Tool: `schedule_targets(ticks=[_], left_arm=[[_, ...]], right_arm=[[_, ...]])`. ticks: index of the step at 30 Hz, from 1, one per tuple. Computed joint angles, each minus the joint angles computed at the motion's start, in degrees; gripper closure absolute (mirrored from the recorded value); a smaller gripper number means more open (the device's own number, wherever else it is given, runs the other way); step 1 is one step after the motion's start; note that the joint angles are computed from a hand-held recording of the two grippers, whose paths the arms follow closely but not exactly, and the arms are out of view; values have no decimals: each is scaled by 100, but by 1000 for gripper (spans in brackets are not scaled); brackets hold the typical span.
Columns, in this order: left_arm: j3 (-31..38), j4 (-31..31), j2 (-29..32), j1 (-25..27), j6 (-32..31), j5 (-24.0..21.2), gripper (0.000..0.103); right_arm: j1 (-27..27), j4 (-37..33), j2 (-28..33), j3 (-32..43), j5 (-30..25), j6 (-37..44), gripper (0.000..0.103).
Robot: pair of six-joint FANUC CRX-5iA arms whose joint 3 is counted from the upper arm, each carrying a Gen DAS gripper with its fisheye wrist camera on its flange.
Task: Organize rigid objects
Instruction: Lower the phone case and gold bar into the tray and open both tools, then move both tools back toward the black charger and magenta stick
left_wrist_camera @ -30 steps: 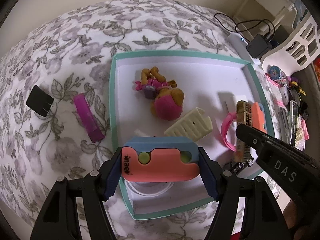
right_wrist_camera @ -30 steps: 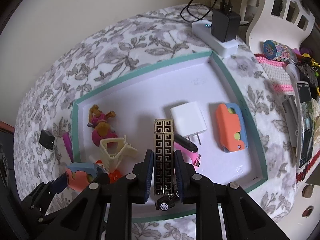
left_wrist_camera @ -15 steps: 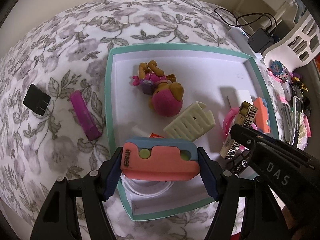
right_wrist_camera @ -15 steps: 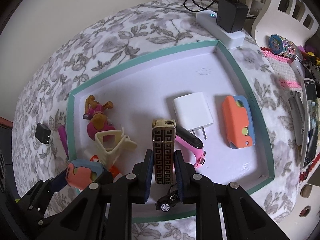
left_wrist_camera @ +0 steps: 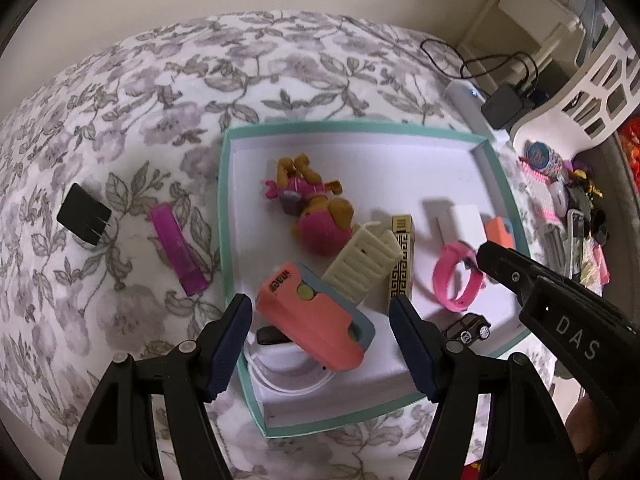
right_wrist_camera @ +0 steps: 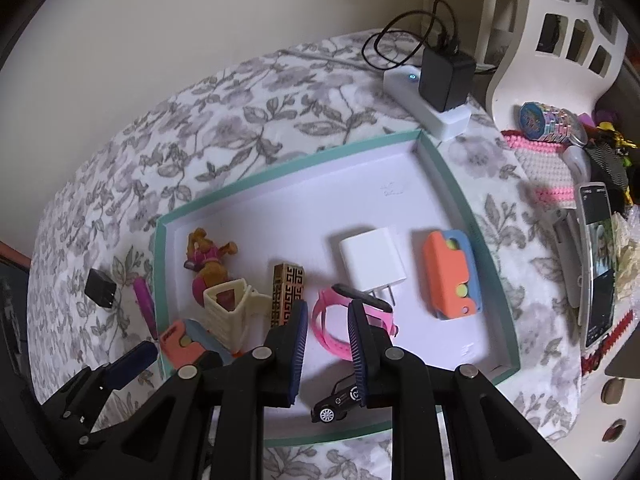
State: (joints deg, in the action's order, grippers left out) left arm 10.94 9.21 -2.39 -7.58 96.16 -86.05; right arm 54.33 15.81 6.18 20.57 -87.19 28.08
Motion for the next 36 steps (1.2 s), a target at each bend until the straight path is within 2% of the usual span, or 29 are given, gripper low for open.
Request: schedule_targets(ticks=[9, 11, 21, 24, 25, 26, 27, 32, 34, 36], left_arm=[[-68, -61, -265, 459, 368, 188, 30], [-64, -123, -319, 563, 433, 222, 24], [-60, -354, -494, 961, 789, 286, 24], [-22, -489, -497, 993, 921, 230, 23], [-19, -525, -500, 1009, 956, 206, 17], [-20, -553, -501, 1025, 989, 191, 6], [-25, -589, -510, 1047, 1033, 187, 5], [-22, -765, -554, 1094, 1184, 166, 4], [-25, -826, -565, 1118, 1240, 158, 4], [-47, -840, -588, 1155, 1290, 169, 4]], right_arm=[[-11, 10, -27, -38, 9, -32, 81], [-9, 6, -20, -32, -3, -25, 81], [-22, -55, 76, 38, -126, 47, 80], [5, -42, 163, 106, -219, 117, 76], [13, -47, 189, 130, -242, 144, 74], [22, -57, 220, 158, -265, 171, 71], [31, -68, 239, 177, -273, 202, 69], [80, -1, 298, 218, -284, 241, 44], [94, 24, 294, 208, -246, 238, 37], [103, 19, 289, 202, -195, 287, 34]])
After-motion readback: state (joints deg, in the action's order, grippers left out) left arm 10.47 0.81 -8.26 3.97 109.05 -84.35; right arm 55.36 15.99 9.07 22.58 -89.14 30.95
